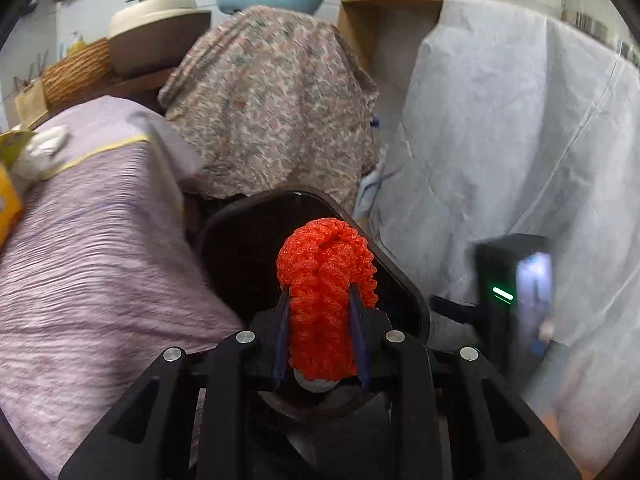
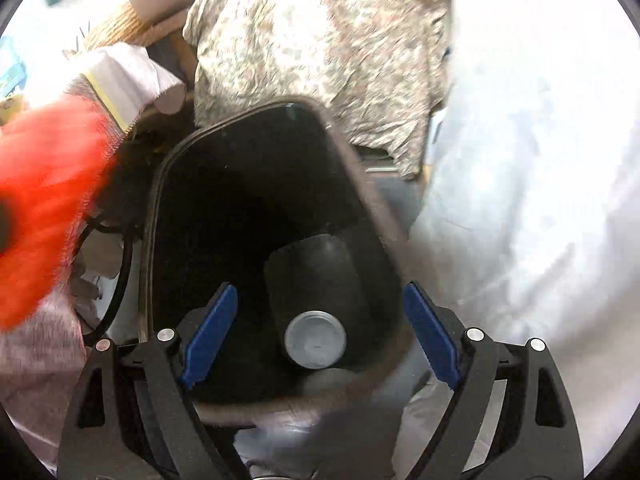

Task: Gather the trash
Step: 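Carry both items to the black bin and open both grippers to drop them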

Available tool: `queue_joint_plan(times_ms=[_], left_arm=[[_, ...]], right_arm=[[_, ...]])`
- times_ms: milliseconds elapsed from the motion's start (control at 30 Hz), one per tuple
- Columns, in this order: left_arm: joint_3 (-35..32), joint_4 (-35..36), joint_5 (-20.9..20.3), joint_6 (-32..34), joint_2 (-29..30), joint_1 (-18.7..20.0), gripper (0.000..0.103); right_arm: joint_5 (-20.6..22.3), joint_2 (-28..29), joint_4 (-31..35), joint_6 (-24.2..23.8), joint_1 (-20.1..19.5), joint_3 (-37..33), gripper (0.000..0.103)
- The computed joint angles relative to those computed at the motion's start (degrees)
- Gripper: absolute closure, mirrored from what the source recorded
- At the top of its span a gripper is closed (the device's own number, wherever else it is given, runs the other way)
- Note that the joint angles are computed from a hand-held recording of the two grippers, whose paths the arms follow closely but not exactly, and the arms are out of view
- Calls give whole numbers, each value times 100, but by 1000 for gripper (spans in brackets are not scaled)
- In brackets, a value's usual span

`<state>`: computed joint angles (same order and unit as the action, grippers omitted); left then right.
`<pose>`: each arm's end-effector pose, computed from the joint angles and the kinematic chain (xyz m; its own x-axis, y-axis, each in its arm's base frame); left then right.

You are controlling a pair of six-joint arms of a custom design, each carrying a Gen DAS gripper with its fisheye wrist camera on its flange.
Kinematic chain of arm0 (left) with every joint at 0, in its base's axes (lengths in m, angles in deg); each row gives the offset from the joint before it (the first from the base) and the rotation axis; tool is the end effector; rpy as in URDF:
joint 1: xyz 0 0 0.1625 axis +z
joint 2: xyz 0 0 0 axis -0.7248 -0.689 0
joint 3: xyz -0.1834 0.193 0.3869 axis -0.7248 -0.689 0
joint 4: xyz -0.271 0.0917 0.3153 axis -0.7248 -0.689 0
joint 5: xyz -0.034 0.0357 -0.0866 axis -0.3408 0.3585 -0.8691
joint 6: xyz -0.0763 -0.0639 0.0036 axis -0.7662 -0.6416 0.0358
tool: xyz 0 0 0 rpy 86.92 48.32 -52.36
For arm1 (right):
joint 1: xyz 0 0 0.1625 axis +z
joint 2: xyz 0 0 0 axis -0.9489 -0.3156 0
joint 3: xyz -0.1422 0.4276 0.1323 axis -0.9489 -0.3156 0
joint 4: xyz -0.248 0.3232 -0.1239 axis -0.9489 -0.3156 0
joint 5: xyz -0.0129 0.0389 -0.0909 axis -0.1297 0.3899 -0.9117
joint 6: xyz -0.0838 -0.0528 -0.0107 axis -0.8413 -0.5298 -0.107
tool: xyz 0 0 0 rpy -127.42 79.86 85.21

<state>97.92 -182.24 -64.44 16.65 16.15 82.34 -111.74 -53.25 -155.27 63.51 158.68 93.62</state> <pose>-0.4264 -0.5339 0.0282 -0.5932 0.6421 -0.4856 0.7811 0.6050 -0.1542 0.0478 -0.5053 0.2823 -0.7683 0.3593 0.5298 -0.1163 0.7355 -0.6674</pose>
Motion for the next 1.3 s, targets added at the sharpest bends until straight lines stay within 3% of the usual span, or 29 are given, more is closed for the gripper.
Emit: queue_joint_plan(times_ms=[233, 467, 567, 700, 767, 1100, 1300], left_arm=[[-383, 391, 67, 82, 499, 98, 77], [-644, 715, 89, 178, 813, 209, 75], [-772, 884, 55, 200, 921, 280, 68], [-755, 797, -111, 136, 899, 327, 35], [-660, 613, -112, 202, 853, 289, 30], [-296, 84, -235, 275, 481, 85, 23], [95, -164, -384, 189, -76, -26, 22]], right_arm=[[-371, -277, -652, -194, 87, 481, 19], [-420, -469, -732, -172, 69, 702, 19], [-466, -464, -772, -159, 121, 735, 19], [-550, -421, -749, -135, 190, 722, 18], [-598, -406, -813, -177, 236, 752, 19], [-809, -400, -930, -286, 487, 750, 18], [-943, -411, -968, -372, 762, 672, 18]])
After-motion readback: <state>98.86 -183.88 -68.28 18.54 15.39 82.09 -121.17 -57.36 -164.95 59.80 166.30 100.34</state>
